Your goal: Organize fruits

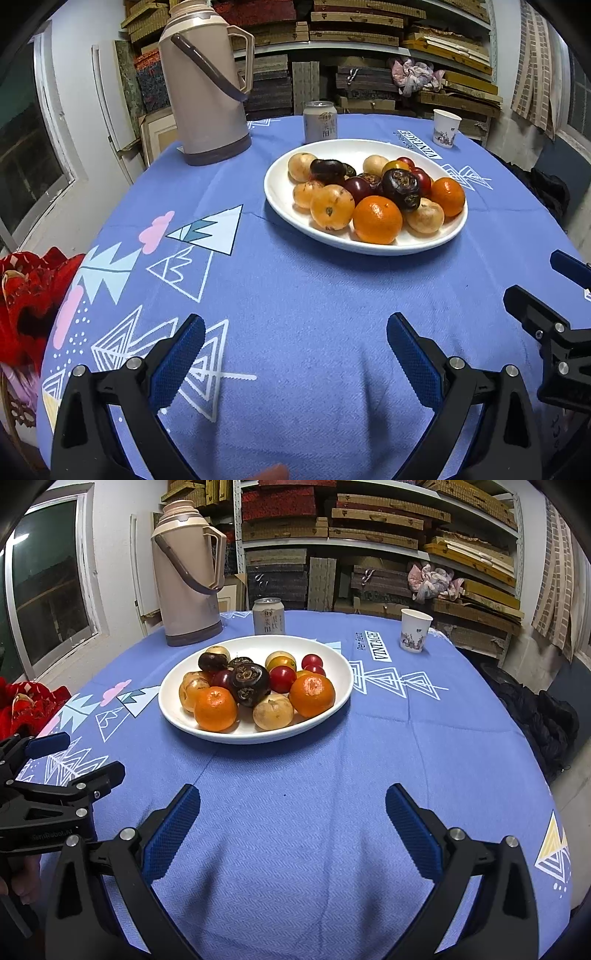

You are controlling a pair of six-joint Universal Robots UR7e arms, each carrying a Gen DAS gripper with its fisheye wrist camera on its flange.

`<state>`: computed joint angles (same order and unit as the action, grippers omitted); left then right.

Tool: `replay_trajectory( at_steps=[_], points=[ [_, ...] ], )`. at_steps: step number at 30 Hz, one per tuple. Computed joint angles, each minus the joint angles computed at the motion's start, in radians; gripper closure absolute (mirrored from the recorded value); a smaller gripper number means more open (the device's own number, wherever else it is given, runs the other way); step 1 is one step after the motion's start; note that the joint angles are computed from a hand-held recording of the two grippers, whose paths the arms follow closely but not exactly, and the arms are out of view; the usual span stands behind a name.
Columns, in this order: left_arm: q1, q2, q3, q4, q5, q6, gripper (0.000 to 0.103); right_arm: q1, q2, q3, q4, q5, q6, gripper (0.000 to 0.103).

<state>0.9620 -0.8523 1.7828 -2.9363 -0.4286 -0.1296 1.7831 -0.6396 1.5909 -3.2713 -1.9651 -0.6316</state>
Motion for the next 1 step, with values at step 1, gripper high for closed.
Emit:
replay_trajectory(
  at_steps=[1],
  points=[
    [0.001,-0.001,0.0,0.007,0.001,-0.006,0.004,-0.001,0.0,0.0,0.0,-0.001,0.0,0.004]
  ],
)
